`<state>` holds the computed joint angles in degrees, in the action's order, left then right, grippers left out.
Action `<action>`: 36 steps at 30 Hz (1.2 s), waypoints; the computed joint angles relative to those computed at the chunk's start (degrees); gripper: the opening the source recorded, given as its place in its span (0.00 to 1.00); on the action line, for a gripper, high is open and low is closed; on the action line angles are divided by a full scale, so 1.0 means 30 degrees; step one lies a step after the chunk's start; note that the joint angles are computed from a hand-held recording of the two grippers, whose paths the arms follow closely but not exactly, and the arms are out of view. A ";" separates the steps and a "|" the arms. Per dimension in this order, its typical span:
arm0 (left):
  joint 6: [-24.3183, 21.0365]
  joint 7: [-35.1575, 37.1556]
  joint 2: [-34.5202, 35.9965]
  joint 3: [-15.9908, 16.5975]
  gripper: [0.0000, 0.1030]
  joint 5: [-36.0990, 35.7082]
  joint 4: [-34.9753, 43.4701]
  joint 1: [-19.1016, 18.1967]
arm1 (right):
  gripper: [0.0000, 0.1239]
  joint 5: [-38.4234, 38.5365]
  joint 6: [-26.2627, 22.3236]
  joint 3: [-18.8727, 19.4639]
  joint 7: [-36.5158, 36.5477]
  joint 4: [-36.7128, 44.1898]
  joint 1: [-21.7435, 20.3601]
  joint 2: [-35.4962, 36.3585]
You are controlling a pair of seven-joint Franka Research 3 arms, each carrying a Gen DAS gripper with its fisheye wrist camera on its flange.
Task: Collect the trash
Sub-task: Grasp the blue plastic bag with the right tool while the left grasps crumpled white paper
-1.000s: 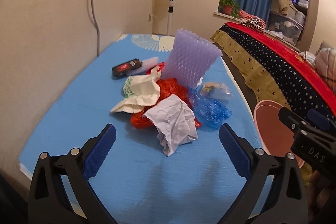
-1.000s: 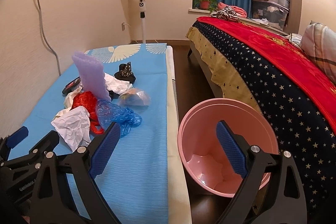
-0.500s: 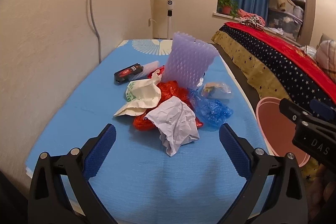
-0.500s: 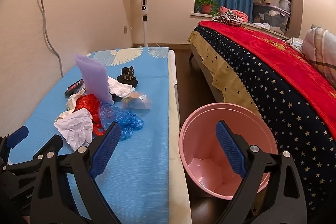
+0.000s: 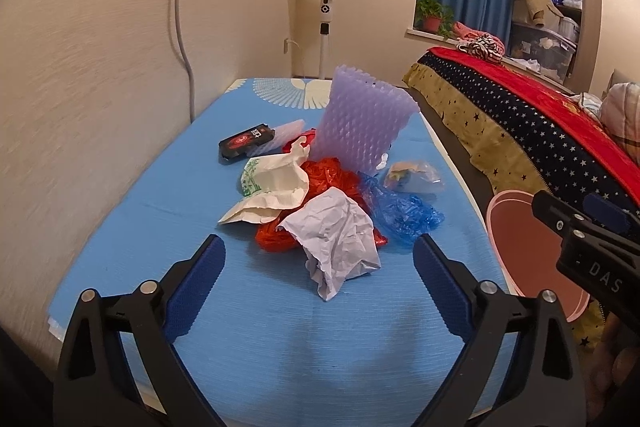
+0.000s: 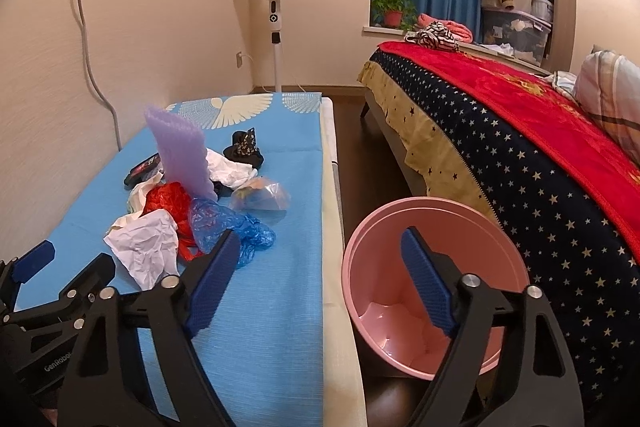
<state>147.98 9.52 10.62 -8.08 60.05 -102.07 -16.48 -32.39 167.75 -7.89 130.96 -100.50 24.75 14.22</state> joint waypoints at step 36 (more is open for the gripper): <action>0.3385 0.3031 0.2772 0.1007 0.32 -0.6041 0.1490 0.1041 | 0.22 1.4489 -0.5640 0.3583 -1.2874 0.9283 -0.1443 0.7234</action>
<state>158.14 18.62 18.94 -5.06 41.93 -97.60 -13.35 11.08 150.83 2.86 92.34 -72.65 20.42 35.92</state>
